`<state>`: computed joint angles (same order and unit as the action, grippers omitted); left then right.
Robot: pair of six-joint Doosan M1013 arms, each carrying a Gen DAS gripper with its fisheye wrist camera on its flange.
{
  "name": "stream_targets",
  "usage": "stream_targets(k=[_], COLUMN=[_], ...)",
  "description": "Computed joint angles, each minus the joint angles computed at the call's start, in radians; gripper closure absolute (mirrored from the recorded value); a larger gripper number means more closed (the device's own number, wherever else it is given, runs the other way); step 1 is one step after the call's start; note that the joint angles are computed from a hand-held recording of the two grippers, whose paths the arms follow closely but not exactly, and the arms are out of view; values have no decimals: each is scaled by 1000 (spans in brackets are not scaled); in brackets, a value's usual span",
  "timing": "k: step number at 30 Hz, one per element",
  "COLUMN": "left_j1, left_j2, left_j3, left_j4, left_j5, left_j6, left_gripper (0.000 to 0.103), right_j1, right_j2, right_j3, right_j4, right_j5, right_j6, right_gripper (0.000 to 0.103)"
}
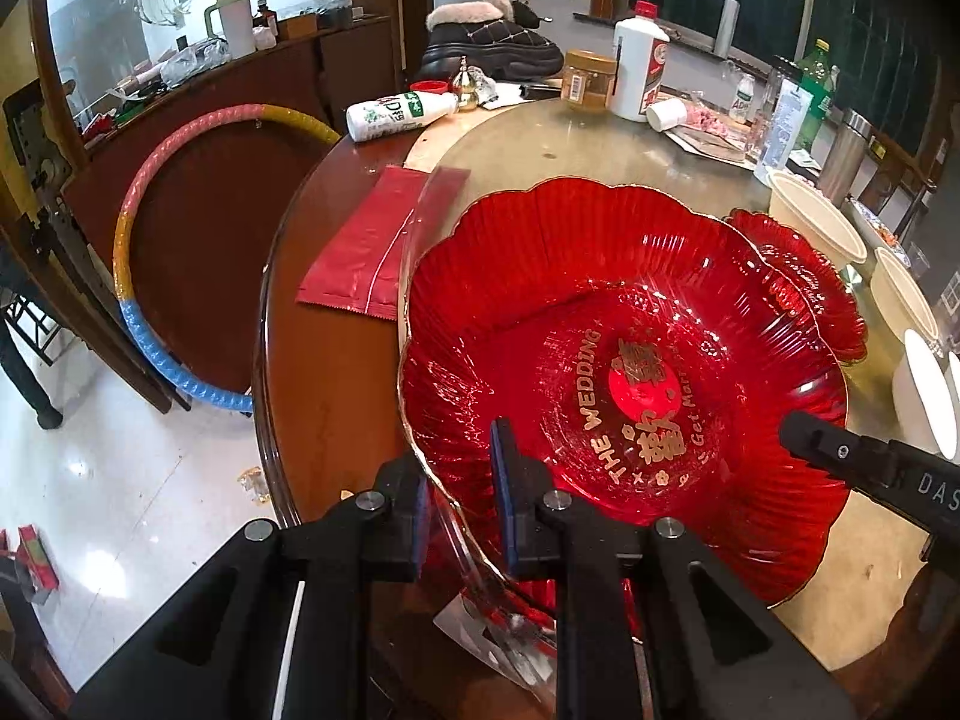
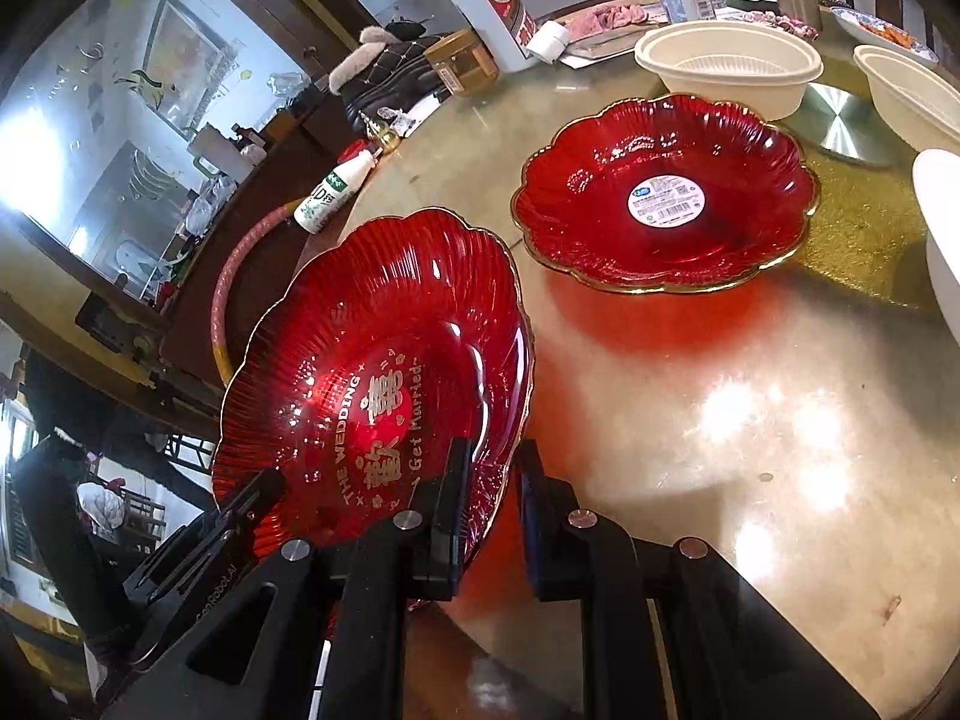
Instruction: Organize plates and bowls
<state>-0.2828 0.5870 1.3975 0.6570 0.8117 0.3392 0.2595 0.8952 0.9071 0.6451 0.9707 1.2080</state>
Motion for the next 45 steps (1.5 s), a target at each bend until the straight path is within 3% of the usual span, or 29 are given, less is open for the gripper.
stream_targets(k=[10, 15, 18, 19, 21, 23, 26, 28, 29, 31, 36, 39, 45], left_j1=[12, 18, 26, 27, 27, 29, 30, 36, 42, 47, 51, 46, 64], left_j2=[11, -5, -29, -38, -53, -67, -69, -45, -18, 31, 219, 331, 440], left_j3=[-9, 14, 32, 35, 37, 35, 0, -64, -122, -217, -534, -718, -893], left_j4=[-61, -110, -125, -104, -53, 5, 62, -1, -94, -206, -456, -480, -633], left_j5=[-7, -51, -79, -76, -78, -104, -153, -172, -166, -119, 129, 279, 380], left_j6=[50, 83, 60, 38, -9, -61, -98, 8, 129, 276, 622, 695, 726], left_gripper=[87, 85, 84, 80, 65, 37, 19, 17, 17, 17, 17, 17, 17], right_j1=[0, -20, -39, -50, -67, -85, -100, -106, -109, -115, -121, -118, -115], right_j2=[9, -1, -14, -19, -23, -22, 11, 49, 73, 106, 174, 197, 234], right_j3=[-7, 11, 36, 44, 49, 46, -22, -94, -135, -189, -299, -343, -411], right_j4=[-1, 55, 119, 148, 187, 224, 190, 160, 140, 127, 118, 103, 73], right_j5=[12, 42, 31, 22, 2, -20, -13, 25, 46, 76, 123, 136, 150], right_j6=[-12, -44, -79, -90, -90, -70, 15, 86, 129, 193, 295, 311, 325], right_gripper=[85, 81, 64, 56, 51, 45, 28, 23, 23, 23, 23, 23, 24])
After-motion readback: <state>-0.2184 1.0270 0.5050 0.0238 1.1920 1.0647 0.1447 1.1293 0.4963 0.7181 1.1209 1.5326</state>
